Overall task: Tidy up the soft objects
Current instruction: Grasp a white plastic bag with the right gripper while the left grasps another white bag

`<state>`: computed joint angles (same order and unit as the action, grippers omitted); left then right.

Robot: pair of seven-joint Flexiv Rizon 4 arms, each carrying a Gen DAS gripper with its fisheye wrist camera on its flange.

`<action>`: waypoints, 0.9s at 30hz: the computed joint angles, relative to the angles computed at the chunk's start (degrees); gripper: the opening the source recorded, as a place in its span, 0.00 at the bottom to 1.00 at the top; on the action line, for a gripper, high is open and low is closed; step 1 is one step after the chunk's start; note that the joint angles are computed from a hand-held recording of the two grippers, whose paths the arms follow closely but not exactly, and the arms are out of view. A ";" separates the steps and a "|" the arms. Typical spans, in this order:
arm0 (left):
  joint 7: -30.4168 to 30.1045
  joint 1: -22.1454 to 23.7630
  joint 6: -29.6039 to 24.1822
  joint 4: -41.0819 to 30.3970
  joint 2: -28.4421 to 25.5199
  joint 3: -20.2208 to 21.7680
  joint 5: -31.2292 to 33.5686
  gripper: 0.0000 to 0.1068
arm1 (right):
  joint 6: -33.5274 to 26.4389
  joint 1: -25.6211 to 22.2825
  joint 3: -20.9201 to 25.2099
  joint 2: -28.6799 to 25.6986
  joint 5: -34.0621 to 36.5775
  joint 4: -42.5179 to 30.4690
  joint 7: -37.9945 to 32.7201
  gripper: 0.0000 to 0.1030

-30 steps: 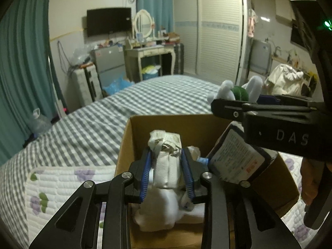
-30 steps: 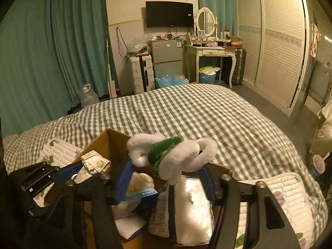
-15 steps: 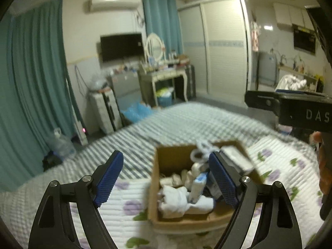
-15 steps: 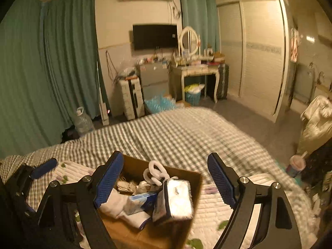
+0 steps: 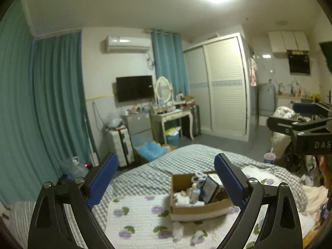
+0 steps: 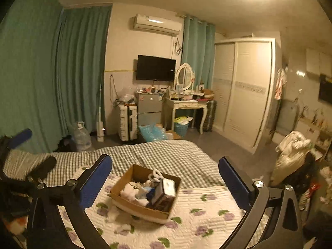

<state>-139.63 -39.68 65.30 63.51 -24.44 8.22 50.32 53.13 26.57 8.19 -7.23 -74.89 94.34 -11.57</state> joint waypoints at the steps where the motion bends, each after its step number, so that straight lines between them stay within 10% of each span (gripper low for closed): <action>1: -0.59 -0.09 0.52 1.28 0.75 0.09 0.02 0.89 | -1.19 0.48 0.48 1.13 -1.34 1.21 1.01 1.00; 16: -9.37 3.03 1.20 12.04 0.70 -1.90 6.06 0.89 | 2.85 2.59 1.24 -4.81 -9.16 9.28 17.47 1.00; 27: 2.48 10.55 5.62 11.35 -13.09 -4.37 -13.49 0.89 | 13.42 4.00 -5.61 -23.16 -2.34 2.38 15.89 0.88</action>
<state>-137.15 -29.13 70.92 74.85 -37.53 3.85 36.83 66.55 30.56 2.58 -30.40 -77.23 96.71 4.32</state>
